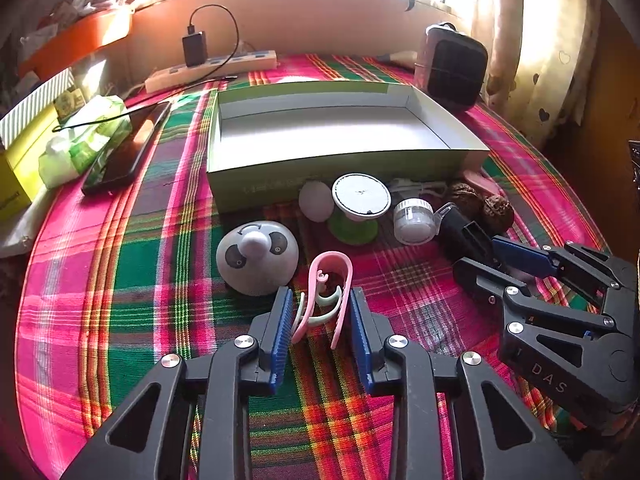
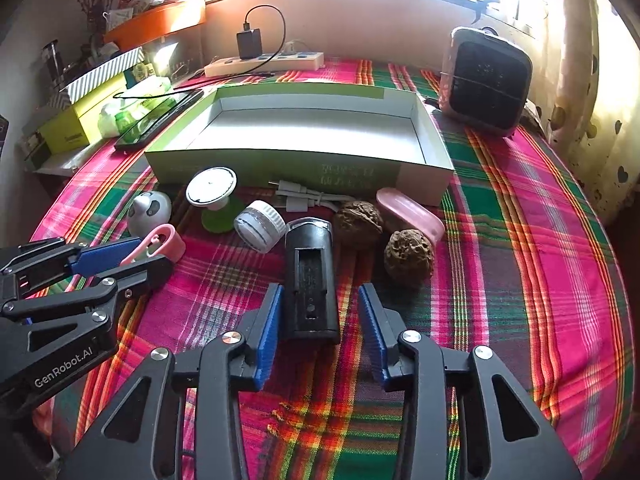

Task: Organize objects
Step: 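Close left gripper on pink clip while right gripper closes on black charger, then lift and carry pink clip and black charger with both grippers into white box lid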

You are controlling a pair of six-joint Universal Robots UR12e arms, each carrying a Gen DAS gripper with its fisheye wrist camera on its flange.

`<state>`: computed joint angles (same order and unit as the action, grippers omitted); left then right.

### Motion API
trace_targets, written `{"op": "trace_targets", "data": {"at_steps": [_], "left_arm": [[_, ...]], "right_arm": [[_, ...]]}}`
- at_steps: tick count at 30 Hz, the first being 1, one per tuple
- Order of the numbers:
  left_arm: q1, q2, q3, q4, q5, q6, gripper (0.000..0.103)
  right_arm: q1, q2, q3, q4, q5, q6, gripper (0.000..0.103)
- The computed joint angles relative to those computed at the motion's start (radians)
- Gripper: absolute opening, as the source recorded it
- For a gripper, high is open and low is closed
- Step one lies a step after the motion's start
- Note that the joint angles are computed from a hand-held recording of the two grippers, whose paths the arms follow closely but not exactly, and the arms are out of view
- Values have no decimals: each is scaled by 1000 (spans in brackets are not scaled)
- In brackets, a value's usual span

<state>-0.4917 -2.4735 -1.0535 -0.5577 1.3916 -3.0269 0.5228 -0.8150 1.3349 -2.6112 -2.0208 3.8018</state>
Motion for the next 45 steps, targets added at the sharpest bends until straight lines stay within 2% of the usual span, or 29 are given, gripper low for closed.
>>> {"op": "trace_targets", "data": {"at_steps": [2, 6, 19, 32, 45], "left_arm": [[-1, 0, 1, -1, 8, -3, 21], [-2, -2, 6, -7, 10, -16, 21], [-3, 1, 1, -5, 4, -26, 21], [2, 17, -11, 38, -20, -30, 21], [4, -10, 62, 17, -44, -29, 21]], "right_arm": [[0, 0, 2, -7, 4, -5, 31], [1, 0, 3, -15, 6, -16, 29], [1, -4, 15, -44, 23, -23, 29], [6, -14, 25, -89, 16, -28, 29], [-6, -21, 10, -115, 13, -61, 29]]}}
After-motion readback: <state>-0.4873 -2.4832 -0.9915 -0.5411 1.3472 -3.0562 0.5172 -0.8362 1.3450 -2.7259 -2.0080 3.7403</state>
